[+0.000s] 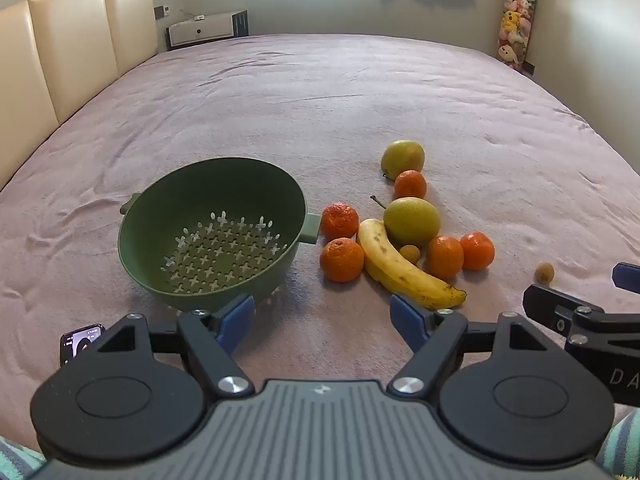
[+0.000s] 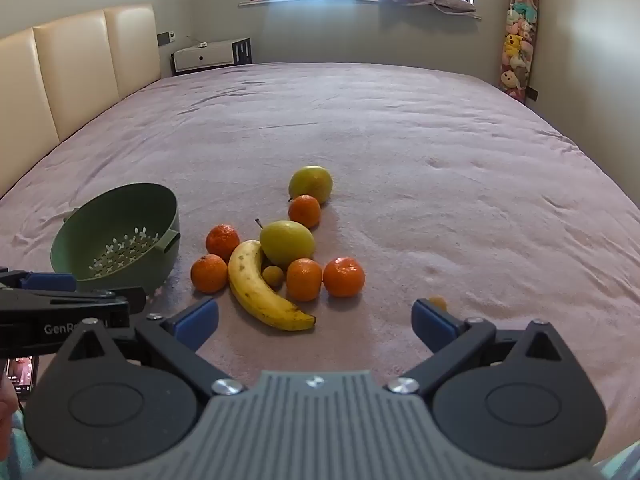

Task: Organize fruits
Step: 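Move both tools toward the tangerines beside the green colander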

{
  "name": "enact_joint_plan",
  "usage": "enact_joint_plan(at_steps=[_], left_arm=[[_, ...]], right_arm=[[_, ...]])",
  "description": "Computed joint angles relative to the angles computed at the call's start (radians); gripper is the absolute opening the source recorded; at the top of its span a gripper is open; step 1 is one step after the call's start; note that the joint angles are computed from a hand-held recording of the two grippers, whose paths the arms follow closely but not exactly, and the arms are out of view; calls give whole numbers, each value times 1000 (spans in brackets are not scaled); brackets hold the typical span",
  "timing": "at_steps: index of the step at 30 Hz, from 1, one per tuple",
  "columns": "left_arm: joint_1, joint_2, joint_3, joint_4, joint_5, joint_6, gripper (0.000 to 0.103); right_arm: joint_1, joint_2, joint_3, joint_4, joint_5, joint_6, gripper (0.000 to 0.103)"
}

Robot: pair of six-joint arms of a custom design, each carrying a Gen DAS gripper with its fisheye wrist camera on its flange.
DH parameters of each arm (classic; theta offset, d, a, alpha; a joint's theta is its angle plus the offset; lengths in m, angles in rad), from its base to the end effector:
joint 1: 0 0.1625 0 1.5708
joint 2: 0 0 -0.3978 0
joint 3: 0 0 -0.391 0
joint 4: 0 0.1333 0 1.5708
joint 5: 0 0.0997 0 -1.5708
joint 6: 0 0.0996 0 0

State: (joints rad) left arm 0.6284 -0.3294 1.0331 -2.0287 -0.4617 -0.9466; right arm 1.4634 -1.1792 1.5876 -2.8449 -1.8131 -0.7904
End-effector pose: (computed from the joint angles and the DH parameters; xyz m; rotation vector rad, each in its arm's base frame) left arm -0.4844 -0.6270 -0.0291 0.1595 2.1440 -0.9205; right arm 0.0392 -0.6569 0.3882 0.6812 -2.3227 0.8784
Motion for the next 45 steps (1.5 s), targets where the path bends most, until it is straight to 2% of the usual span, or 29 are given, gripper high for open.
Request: enact_joint_plan(at_steps=[8,10,13,25,45], left_arm=[[-1,-13,25,-34,-10,20,91],[3,18,-22,12,-8,-5,91],[7,33,-43,17,-10,-6,91],[11,27,-23,-58,-34,55,91],[6,22,-12,-101,-18,85,91]], right_arm=[[-2,2,1,-15,-8,0,99],[-4,1,2,-16,-11,6,99],[-6,-2,10,-25,-16,4,99],[-5,14,-10,-29,-43,35,99],[-6,15,-9,-45,-50,40,99]])
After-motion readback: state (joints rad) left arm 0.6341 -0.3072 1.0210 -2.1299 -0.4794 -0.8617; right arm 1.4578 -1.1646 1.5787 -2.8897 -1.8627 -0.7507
